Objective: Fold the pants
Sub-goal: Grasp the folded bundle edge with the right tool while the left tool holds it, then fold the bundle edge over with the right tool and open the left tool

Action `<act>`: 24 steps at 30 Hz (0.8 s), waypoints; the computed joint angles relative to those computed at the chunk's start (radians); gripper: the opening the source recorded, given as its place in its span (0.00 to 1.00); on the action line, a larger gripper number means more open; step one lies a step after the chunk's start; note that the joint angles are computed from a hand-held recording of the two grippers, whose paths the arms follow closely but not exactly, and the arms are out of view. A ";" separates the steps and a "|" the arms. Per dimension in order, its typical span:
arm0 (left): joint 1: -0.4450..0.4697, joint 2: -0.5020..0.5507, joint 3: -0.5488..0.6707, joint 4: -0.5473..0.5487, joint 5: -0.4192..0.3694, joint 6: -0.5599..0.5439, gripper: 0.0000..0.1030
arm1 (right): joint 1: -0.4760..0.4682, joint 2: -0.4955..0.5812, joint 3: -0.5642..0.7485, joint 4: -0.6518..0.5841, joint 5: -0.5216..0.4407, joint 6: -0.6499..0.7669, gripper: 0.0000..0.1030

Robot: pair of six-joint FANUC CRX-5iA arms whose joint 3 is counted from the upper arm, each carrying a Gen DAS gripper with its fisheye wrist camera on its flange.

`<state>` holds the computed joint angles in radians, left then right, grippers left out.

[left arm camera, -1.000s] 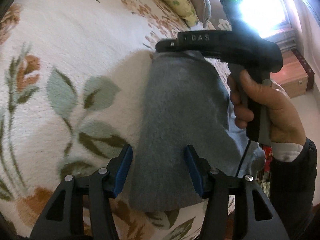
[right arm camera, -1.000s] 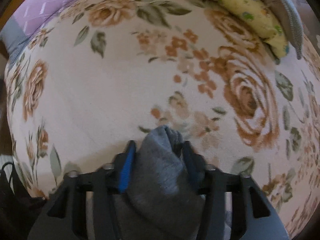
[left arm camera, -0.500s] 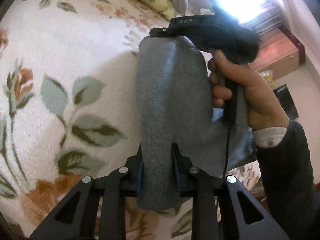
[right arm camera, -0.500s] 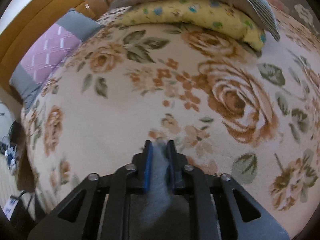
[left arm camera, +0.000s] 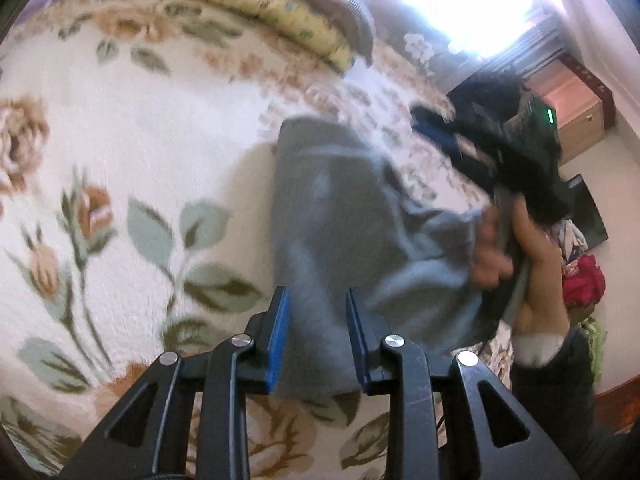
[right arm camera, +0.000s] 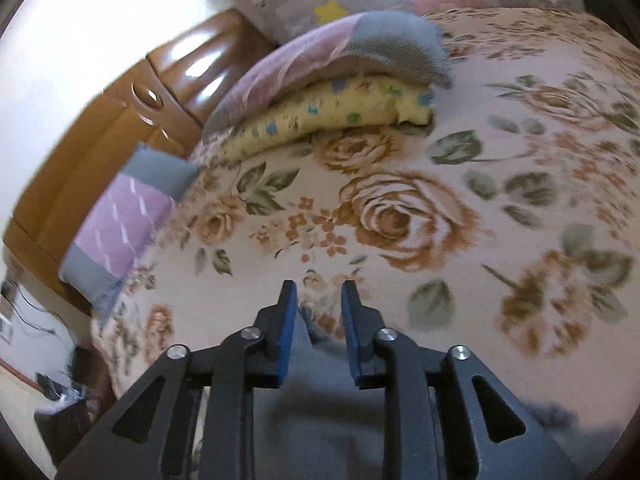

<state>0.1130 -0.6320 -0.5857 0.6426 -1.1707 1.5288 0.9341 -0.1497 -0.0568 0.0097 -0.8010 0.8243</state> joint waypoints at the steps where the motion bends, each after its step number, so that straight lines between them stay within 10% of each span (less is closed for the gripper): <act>1: -0.010 0.004 0.019 -0.008 0.007 0.006 0.30 | 0.006 -0.043 -0.028 -0.002 0.004 -0.013 0.30; 12: -0.193 0.151 0.163 -0.121 0.097 0.029 0.37 | 0.177 -0.281 -0.220 0.162 -0.130 -0.125 0.31; 21: -0.288 0.202 0.177 -0.204 0.061 0.076 0.41 | 0.343 -0.341 -0.390 0.469 -0.433 -0.348 0.30; 24: -0.324 0.209 0.164 -0.244 0.074 0.097 0.41 | 0.316 -0.457 -0.521 0.425 -0.358 -0.501 0.41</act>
